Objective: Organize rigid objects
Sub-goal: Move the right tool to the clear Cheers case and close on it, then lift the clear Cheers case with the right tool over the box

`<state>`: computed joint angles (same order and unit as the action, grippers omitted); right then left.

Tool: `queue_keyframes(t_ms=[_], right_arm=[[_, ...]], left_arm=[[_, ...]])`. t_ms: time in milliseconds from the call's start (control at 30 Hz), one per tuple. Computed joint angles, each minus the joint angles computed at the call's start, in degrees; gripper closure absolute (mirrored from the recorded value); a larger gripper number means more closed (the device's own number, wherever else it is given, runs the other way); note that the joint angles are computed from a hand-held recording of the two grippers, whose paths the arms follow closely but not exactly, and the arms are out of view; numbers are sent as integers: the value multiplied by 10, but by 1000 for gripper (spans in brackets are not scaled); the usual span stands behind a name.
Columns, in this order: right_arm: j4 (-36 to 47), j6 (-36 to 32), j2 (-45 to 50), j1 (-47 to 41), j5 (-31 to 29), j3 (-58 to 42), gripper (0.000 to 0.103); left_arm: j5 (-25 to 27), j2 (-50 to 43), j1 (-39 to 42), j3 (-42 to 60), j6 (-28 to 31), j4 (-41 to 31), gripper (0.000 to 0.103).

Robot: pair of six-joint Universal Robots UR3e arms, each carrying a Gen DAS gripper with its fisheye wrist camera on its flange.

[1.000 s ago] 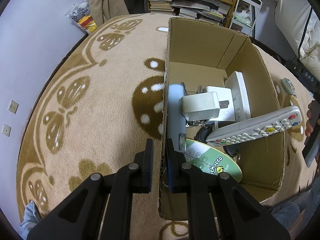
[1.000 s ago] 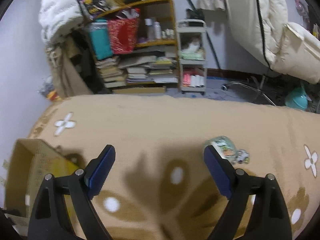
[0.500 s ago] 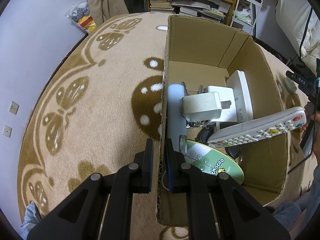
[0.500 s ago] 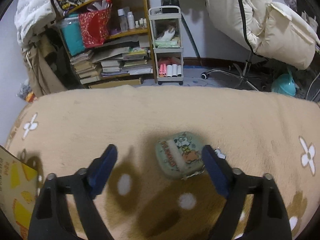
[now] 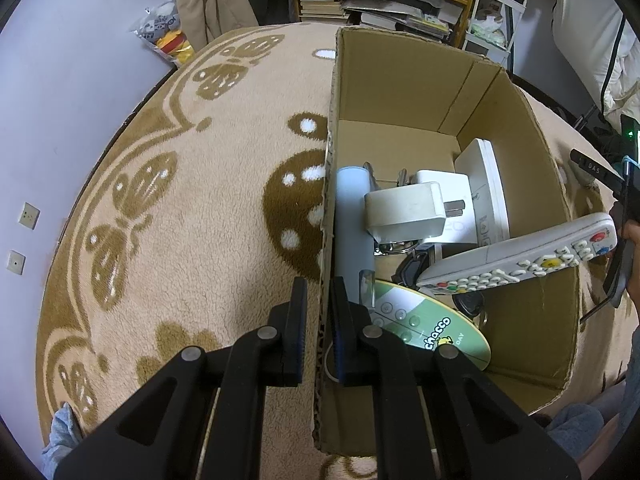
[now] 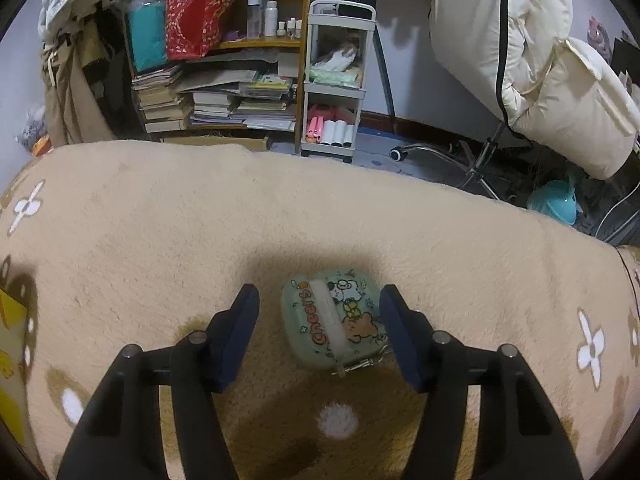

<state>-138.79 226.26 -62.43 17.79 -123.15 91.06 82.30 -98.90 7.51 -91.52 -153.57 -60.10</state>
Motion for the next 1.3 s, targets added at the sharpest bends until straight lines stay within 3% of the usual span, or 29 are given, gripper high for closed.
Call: queue_keyframes(t_ms=[233,267,433,533,667,833,1067,1300], right_arm=[[20,-1,5,-5,-8,-11,29],[12,2,1,-9,-2,-1,25],[-54,12,-21,-30,33,64,24],[-88,20,-22,-24,26,87,39],[-83,32,-22,-12,11,83,40],[-141,27,-47,17,3,99,40],[-152,-21,-38,70,1,-2,40],[-89,-94,42,118,16,-231,40]], left_arm=[[0,-1,0,1,0,-1,91],[0,0,0,1,0,-2,91],[1,-2,0,2,1,-1,91],[1,-2,0,2,0,-1,91],[3,-7,0,2,0,2,91],[1,-10,0,5,0,1,91],[2,-10,-1,5,-1,1,91],[2,-10,-1,4,-1,2,91]])
